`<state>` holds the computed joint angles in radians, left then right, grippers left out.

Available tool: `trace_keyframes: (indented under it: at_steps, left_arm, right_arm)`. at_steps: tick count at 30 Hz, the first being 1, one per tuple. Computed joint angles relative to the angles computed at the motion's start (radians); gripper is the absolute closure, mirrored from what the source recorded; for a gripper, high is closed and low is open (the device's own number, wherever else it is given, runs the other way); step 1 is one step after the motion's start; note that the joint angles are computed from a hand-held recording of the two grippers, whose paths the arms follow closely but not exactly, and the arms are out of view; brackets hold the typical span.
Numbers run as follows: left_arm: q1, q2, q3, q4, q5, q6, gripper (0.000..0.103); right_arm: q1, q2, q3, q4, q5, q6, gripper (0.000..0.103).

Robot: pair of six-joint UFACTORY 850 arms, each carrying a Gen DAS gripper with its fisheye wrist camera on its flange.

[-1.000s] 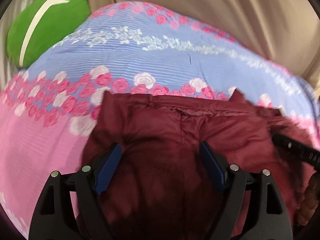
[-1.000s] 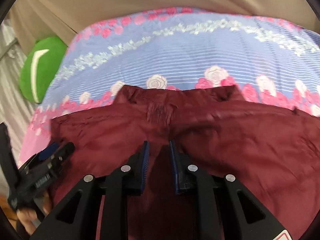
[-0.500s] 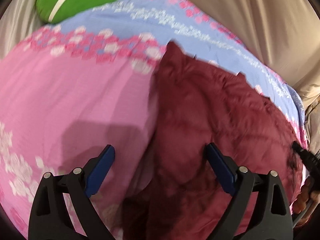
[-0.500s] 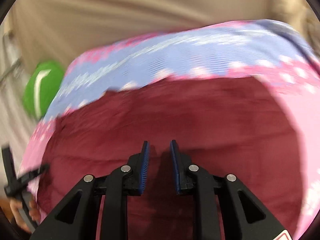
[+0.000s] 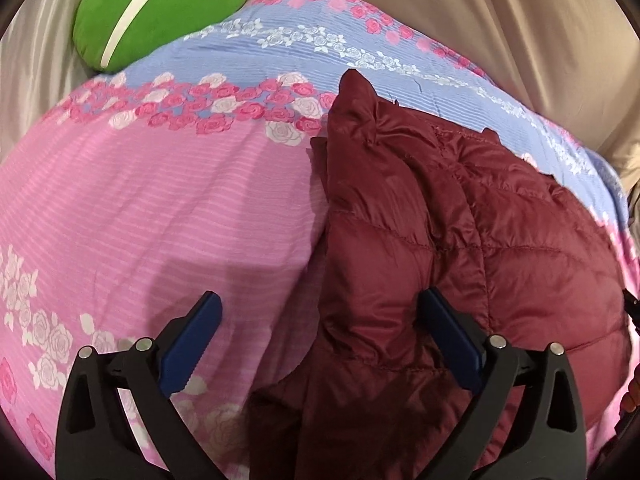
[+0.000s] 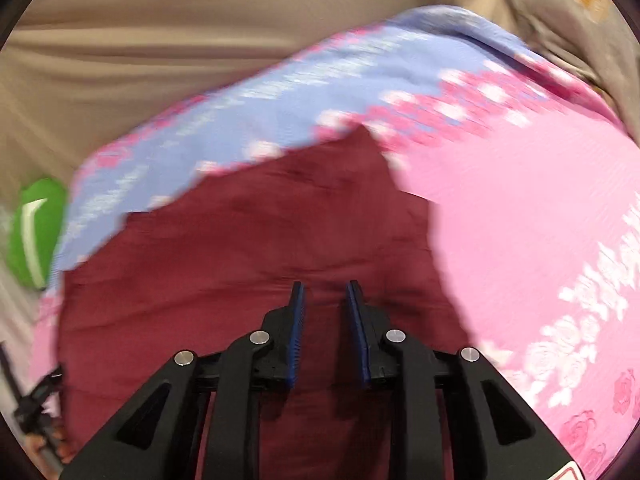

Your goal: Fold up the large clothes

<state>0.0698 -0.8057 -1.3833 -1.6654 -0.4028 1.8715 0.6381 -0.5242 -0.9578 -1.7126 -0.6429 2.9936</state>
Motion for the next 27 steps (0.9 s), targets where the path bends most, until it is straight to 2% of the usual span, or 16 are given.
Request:
trace_keyframes:
  at_steps: [2, 5, 7, 11, 14, 17, 20, 22, 23, 25, 27]
  left_arm:
    - [0.015, 0.004, -0.001, 0.068, -0.028, -0.088, 0.006]
    - [0.046, 0.006, 0.001, 0.148, -0.107, -0.200, 0.006]
    - [0.072, 0.001, -0.001, 0.182, -0.177, -0.264, 0.006]
    - [0.105, -0.006, -0.002, 0.213, -0.268, -0.312, 0.006]
    - [0.125, -0.023, -0.016, 0.221, -0.341, -0.344, 0.006]
    - [0.130, -0.044, -0.045, 0.238, -0.393, -0.372, 0.009]
    - [0.121, -0.063, -0.078, 0.281, -0.428, -0.403, 0.026]
    - [0.116, -0.083, -0.110, 0.331, -0.479, -0.449, 0.055]
    - [0.115, -0.101, -0.136, 0.363, -0.525, -0.489, 0.062]
    - [0.109, -0.098, -0.138, 0.365, -0.555, -0.490, 0.084]
    - [0.106, -0.063, -0.105, 0.324, -0.562, -0.427, 0.090]
  right_arm:
    - [0.006, -0.001, -0.043, -0.064, 0.037, -0.025, 0.079]
    - [0.009, -0.054, -0.153, -0.095, 0.103, -0.126, 0.079]
    - [0.010, -0.116, -0.257, -0.032, 0.141, -0.282, 0.079]
    - [-0.003, -0.232, -0.419, 0.143, 0.218, -0.551, 0.079]
    - [-0.004, -0.288, -0.471, 0.229, 0.223, -0.655, 0.079]
    - [0.006, -0.307, -0.475, 0.214, 0.208, -0.644, 0.080]
    - [0.005, -0.303, -0.457, 0.157, 0.216, -0.580, 0.080]
    - [0.004, -0.304, -0.453, 0.123, 0.217, -0.541, 0.081]
    - [0.005, -0.304, -0.450, 0.108, 0.214, -0.524, 0.081]
    - [0.006, -0.304, -0.447, 0.088, 0.210, -0.503, 0.081]
    - [0.006, -0.304, -0.444, 0.066, 0.208, -0.479, 0.081]
